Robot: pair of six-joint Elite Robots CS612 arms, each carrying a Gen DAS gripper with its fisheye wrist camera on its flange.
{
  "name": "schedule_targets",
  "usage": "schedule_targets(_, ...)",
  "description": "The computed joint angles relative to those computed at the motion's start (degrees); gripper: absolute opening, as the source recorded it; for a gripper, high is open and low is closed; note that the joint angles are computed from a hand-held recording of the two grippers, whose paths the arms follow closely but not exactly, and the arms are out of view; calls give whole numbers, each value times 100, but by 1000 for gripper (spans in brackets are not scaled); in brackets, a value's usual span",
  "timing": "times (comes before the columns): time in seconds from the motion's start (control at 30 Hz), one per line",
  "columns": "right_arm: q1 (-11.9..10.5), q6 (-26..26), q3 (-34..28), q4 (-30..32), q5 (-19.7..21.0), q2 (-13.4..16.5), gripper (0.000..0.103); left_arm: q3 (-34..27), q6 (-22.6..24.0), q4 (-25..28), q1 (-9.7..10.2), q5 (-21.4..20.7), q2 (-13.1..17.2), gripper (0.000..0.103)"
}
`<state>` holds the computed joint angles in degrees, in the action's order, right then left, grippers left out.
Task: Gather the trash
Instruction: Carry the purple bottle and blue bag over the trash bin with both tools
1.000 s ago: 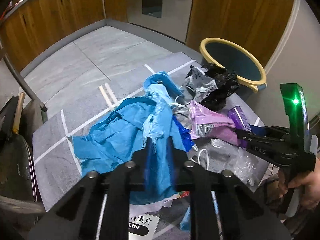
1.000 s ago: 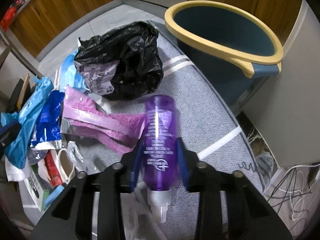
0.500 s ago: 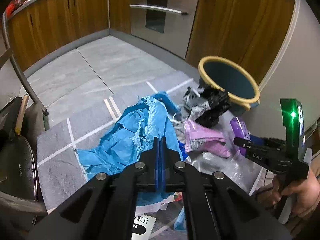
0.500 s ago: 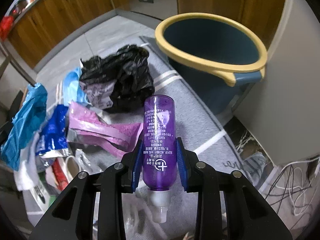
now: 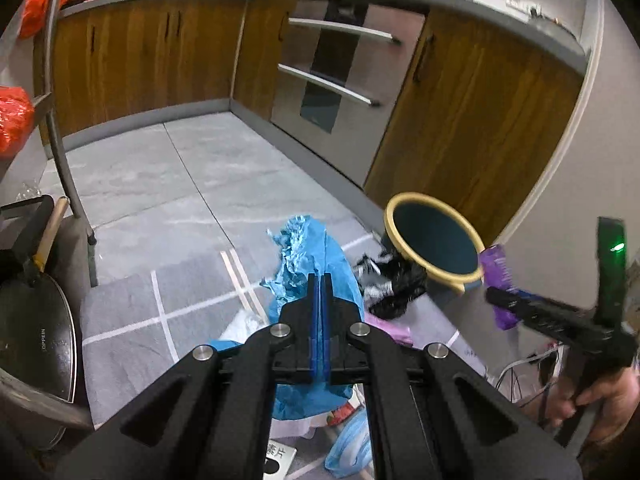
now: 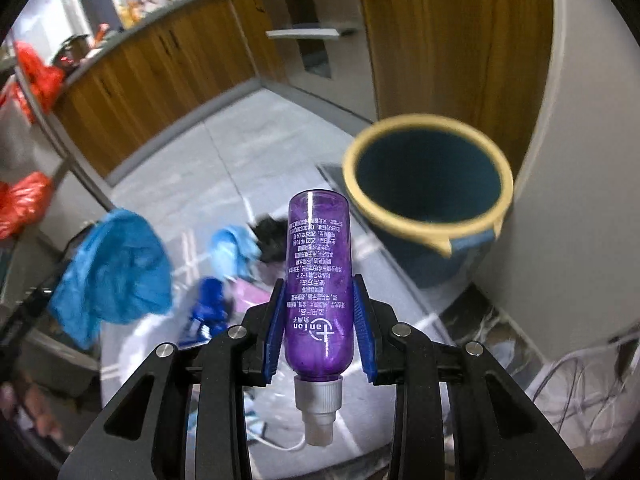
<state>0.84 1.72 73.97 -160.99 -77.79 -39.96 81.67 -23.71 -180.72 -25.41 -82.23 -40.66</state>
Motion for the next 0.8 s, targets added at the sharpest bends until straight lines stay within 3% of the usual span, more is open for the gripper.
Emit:
schedule_targets(0.23, -51, -318, -279, -18, 328, -135, 33, 31, 112, -291, 37, 52, -49, 1)
schedule_targets(0.47, -192, -486, -867, 336, 905, -2, 33, -100, 432, -164, 26, -57, -149, 1)
schedule_targets(0.6, -285, -667, -1051, 260, 759, 124, 33, -433, 521, 56, 22, -236, -60, 1)
schedule_targets(0.7, -330, -927, -1224, 233, 387, 264, 34, -824, 688, 279, 8, -399, 96, 1)
schedule_targets(0.8, -374, -1045, -1444, 297, 209, 447, 34, -1445, 746, 557, 7, -738, 383, 1)
